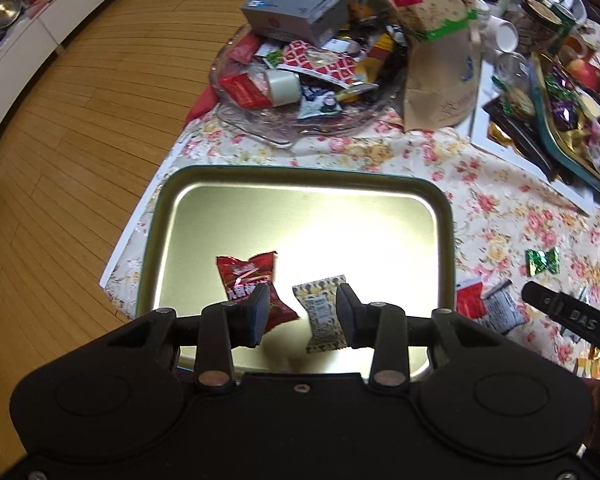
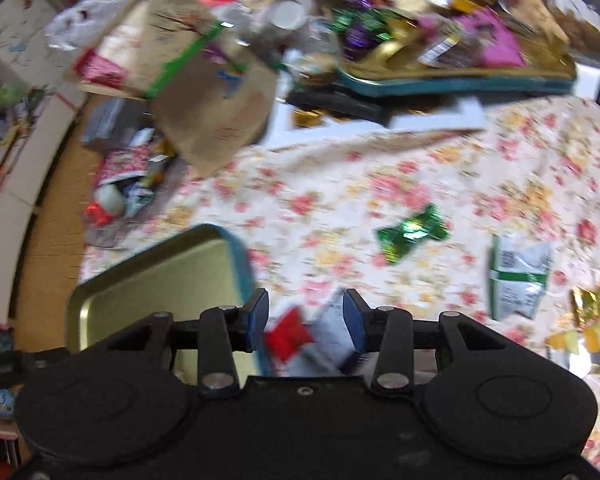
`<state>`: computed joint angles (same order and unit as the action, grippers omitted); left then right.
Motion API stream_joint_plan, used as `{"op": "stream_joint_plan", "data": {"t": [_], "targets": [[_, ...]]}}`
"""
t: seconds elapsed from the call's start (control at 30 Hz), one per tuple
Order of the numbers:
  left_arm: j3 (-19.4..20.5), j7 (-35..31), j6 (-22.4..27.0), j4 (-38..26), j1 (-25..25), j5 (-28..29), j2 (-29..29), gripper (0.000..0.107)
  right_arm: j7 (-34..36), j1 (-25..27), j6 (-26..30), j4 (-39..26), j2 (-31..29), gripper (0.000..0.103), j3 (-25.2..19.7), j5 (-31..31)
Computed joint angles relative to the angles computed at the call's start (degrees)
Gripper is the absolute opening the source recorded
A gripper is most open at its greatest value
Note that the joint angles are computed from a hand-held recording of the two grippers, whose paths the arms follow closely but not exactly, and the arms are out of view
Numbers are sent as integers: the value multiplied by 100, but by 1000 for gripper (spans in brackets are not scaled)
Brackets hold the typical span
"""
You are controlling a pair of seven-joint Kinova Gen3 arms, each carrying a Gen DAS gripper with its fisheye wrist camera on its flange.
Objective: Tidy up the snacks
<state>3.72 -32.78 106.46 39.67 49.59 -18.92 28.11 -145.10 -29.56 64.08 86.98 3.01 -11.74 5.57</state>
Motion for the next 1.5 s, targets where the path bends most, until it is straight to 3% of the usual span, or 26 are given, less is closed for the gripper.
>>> {"op": "stream_joint_plan", "data": {"t": [0.53,0.8,1.03,1.17,1.2,1.23,1.5], "targets": [[50,85,-122,141,-92,157,-94,47,241,-221,-58,116,352,45,-6,-10],[82,39,-95,70,-72,161,-46,47,235,-648,312,-99,605,46,-51,583],[67,-50,-9,-88,-20,214,81,47,407,-1317,465,33,810,49,-40,1586],[48,-106,45,-277,15,253,196,47,280,-936,315,160,664,49,137,946],[51,-141,46,-338,20,278,235,47,223,-750,380,155,652,46,138,749],[51,-177,52,-400,26,306,272,47,213,-605,505,138,678,36,121,644],[102,-402,-281,-824,72,774,594,47,353,-240,835,530,310,36,223,818]]}}
